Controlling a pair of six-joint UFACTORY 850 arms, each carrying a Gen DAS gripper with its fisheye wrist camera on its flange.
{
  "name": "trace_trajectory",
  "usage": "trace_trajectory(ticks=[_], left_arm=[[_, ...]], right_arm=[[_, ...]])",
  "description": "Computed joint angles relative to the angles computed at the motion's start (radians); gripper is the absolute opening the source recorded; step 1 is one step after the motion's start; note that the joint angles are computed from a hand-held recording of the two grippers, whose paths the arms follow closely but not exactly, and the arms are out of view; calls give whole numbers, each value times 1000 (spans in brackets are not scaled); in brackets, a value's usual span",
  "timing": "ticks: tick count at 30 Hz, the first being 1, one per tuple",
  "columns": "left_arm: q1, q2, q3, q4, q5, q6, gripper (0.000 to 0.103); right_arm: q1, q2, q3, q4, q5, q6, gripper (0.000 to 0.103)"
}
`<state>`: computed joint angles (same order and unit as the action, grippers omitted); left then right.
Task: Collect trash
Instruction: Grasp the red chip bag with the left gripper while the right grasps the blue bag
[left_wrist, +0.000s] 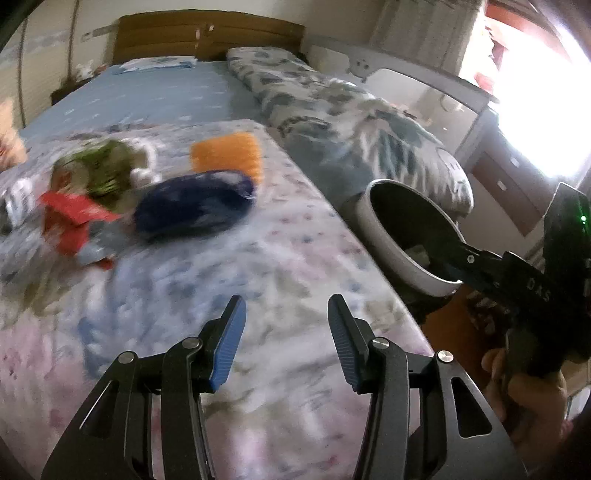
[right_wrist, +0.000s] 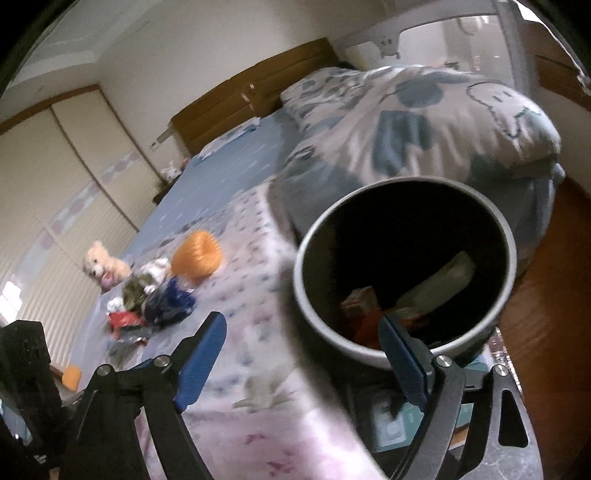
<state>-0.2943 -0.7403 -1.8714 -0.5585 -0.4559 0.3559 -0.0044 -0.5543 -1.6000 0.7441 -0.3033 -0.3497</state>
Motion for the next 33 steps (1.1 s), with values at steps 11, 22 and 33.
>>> trace_trajectory(ticks=[11, 22, 33], left_arm=[[68, 75, 140, 0, 59, -57, 46], [108, 87, 171, 94, 97, -199, 58], [115, 43, 102, 229, 88, -349, 66]], right_arm=[[74, -42, -45, 8, -46, -19, 89], [121, -91, -96, 42, -78, -58, 89], [129, -157, -175, 122, -115, -117, 89]])
